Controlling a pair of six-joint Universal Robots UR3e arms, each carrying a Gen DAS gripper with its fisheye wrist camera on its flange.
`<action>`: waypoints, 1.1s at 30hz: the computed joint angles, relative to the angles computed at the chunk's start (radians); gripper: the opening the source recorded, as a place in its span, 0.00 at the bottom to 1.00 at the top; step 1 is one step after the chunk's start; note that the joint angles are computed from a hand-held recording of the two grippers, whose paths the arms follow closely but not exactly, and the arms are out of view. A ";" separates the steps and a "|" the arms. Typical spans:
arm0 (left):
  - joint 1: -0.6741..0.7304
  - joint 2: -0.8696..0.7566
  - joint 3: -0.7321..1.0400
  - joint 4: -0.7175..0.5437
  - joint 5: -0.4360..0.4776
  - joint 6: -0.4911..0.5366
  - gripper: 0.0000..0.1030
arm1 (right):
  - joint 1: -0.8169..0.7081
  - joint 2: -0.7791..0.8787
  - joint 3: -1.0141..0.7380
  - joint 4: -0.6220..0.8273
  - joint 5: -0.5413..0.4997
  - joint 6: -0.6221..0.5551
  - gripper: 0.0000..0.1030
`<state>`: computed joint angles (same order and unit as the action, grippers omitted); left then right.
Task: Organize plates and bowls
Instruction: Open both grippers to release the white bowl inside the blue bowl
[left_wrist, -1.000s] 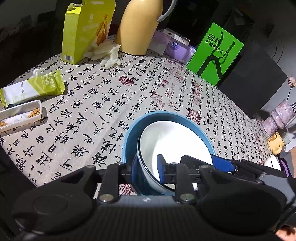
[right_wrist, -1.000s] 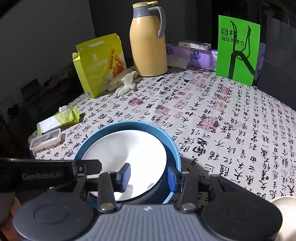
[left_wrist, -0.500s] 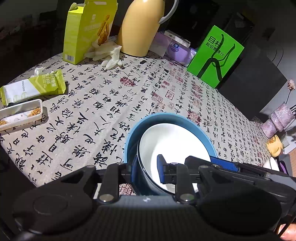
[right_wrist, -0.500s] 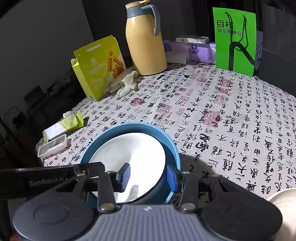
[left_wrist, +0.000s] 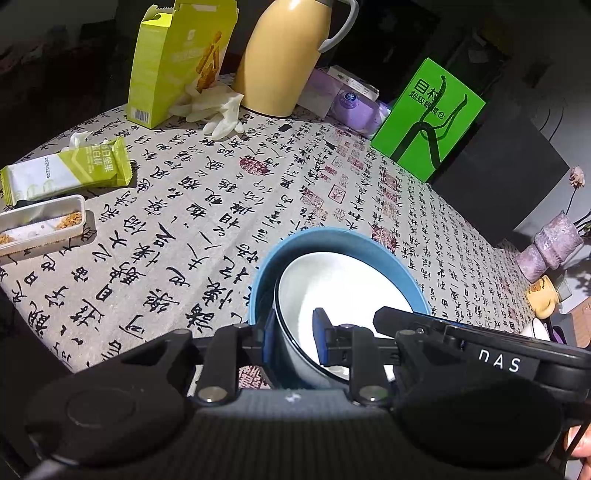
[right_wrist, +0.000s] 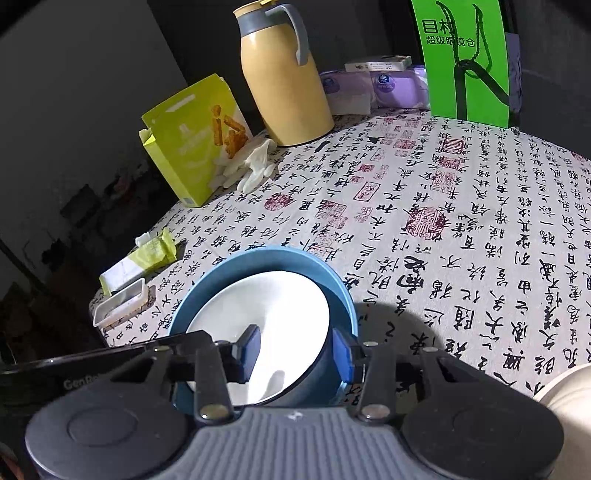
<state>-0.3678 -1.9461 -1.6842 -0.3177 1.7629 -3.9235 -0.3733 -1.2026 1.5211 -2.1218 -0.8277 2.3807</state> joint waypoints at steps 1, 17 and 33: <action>0.002 0.003 -0.006 0.006 -0.004 0.000 0.22 | 0.001 0.000 -0.001 0.001 -0.002 0.000 0.40; -0.007 0.004 -0.013 0.036 0.024 0.014 0.17 | 0.000 0.005 0.016 -0.076 -0.023 -0.011 0.16; -0.081 0.017 -0.077 0.247 0.173 0.054 0.85 | -0.144 -0.073 0.179 -0.188 0.182 -0.047 0.75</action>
